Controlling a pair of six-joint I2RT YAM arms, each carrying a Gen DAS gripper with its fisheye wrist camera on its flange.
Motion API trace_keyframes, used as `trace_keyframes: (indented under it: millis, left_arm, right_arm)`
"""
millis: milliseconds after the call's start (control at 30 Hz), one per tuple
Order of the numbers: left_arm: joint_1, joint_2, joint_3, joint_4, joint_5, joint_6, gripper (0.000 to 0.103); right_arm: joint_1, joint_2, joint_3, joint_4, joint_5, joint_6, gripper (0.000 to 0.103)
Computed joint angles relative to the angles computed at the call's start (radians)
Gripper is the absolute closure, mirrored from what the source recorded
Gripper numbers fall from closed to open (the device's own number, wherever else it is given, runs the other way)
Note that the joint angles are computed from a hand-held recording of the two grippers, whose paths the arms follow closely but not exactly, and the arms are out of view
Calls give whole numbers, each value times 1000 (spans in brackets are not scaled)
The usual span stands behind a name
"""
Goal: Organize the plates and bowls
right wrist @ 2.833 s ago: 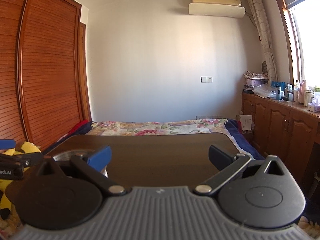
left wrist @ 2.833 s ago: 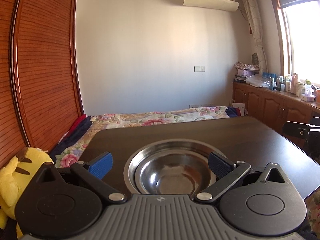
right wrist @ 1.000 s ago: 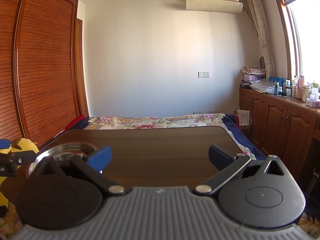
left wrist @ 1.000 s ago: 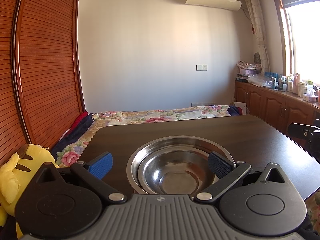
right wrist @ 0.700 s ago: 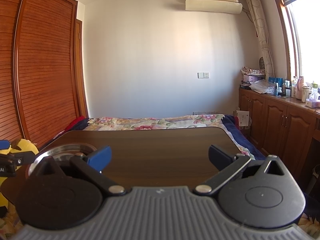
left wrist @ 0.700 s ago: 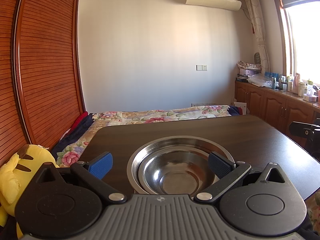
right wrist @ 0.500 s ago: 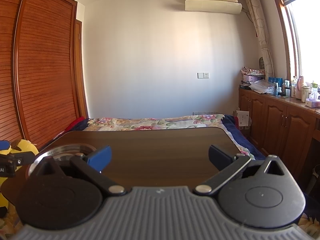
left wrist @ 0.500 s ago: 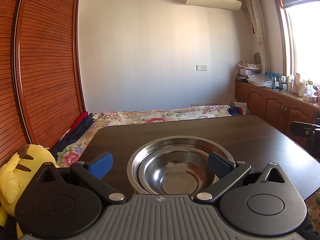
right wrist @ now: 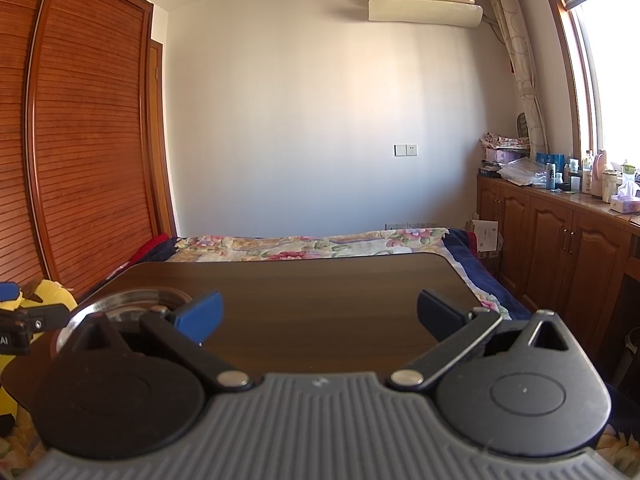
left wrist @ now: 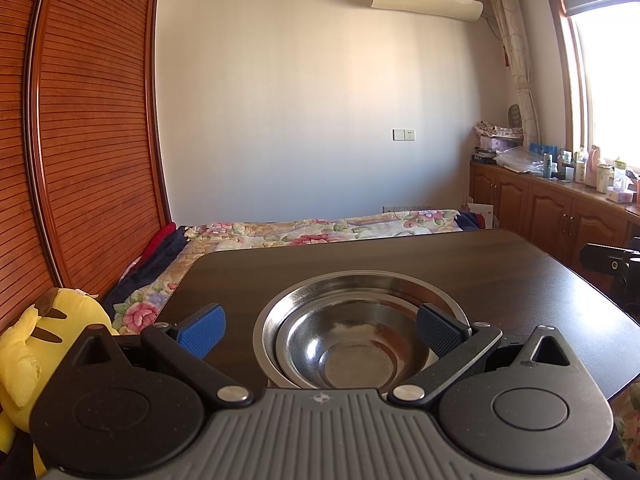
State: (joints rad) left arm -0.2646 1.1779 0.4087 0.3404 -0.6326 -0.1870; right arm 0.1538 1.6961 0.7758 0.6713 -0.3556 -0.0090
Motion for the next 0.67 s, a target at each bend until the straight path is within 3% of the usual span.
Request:
trace_keyframes:
  millis: [667]
  left_arm:
    - [-2, 2, 4, -2, 0, 1, 0]
  right_arm:
    - [7, 5, -1, 2, 4, 0, 0]
